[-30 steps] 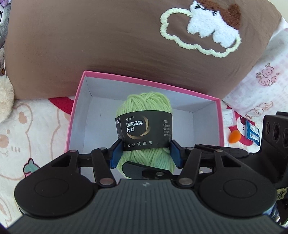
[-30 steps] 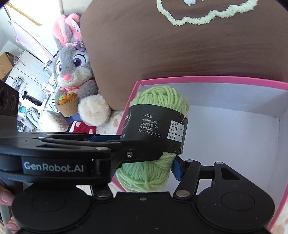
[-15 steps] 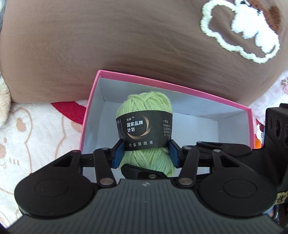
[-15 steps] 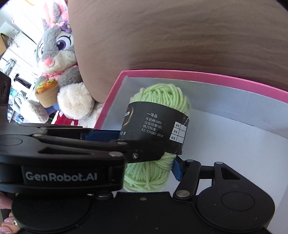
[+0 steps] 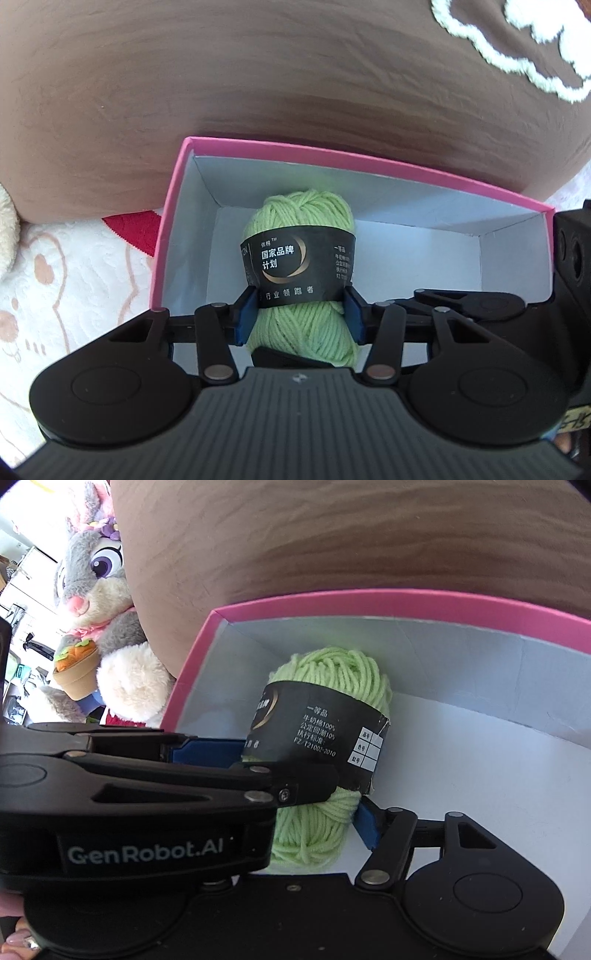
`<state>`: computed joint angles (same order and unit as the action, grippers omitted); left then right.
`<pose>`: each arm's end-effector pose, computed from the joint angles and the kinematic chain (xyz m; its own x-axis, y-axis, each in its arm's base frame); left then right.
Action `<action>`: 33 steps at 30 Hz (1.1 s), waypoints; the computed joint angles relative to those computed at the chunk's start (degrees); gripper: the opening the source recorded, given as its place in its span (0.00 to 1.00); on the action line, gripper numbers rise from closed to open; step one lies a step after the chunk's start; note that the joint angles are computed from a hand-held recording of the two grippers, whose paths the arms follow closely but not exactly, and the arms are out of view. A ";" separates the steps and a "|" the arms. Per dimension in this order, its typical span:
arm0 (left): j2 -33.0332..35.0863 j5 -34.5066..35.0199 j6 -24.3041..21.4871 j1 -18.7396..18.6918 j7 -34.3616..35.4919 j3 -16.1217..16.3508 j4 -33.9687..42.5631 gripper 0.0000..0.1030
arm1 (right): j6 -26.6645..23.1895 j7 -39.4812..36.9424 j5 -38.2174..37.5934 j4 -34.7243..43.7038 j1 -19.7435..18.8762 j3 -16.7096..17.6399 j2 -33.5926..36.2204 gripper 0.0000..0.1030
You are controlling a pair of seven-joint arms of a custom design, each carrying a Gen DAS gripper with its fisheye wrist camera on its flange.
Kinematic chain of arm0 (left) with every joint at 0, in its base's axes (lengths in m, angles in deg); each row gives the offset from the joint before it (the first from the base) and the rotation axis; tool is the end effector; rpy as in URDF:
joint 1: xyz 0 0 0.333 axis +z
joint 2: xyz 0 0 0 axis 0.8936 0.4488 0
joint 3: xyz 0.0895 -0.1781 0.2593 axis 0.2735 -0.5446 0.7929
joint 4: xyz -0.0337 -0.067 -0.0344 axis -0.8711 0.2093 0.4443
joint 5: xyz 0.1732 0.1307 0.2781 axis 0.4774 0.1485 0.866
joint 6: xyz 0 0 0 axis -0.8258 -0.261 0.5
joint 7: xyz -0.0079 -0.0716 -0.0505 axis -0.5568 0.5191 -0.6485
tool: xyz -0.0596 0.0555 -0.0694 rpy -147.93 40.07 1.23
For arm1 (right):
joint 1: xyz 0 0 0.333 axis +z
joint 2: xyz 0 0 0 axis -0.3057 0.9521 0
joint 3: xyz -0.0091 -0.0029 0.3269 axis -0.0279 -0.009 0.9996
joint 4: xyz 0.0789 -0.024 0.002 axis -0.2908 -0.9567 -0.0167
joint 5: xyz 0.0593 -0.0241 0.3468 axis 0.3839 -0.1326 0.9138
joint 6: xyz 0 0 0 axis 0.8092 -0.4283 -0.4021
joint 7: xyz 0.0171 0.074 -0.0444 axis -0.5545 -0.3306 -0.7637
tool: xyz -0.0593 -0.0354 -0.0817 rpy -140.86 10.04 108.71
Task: Organize objects
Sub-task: 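Lower the yarn ball into the pink box and open the right tool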
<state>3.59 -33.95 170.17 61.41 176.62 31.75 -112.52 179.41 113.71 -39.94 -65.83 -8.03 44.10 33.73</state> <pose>0.7245 -0.1608 0.4158 -0.3982 -0.8959 0.1971 -0.8807 0.3133 -0.3552 0.6712 0.1952 0.3895 0.0860 -0.8385 -0.5381 -0.9258 0.1324 -0.3542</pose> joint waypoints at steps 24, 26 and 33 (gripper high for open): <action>-4.90 1.72 7.38 0.04 -1.59 0.59 -7.87 0.34 | 1.88 -1.51 -0.33 -0.96 -0.32 1.44 0.04 0.60; -5.35 3.16 8.02 -0.57 -1.94 1.16 -8.40 0.33 | 2.24 -2.18 -1.17 -0.74 0.50 0.80 0.02 0.54; -4.19 6.80 4.64 -2.71 -7.37 2.97 -5.14 0.32 | 4.07 -0.64 -7.00 0.33 3.79 -1.53 0.89 0.51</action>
<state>-0.60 -27.15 174.81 58.70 169.25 34.73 -117.66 183.48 113.07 -46.93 -65.50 -4.24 42.56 34.62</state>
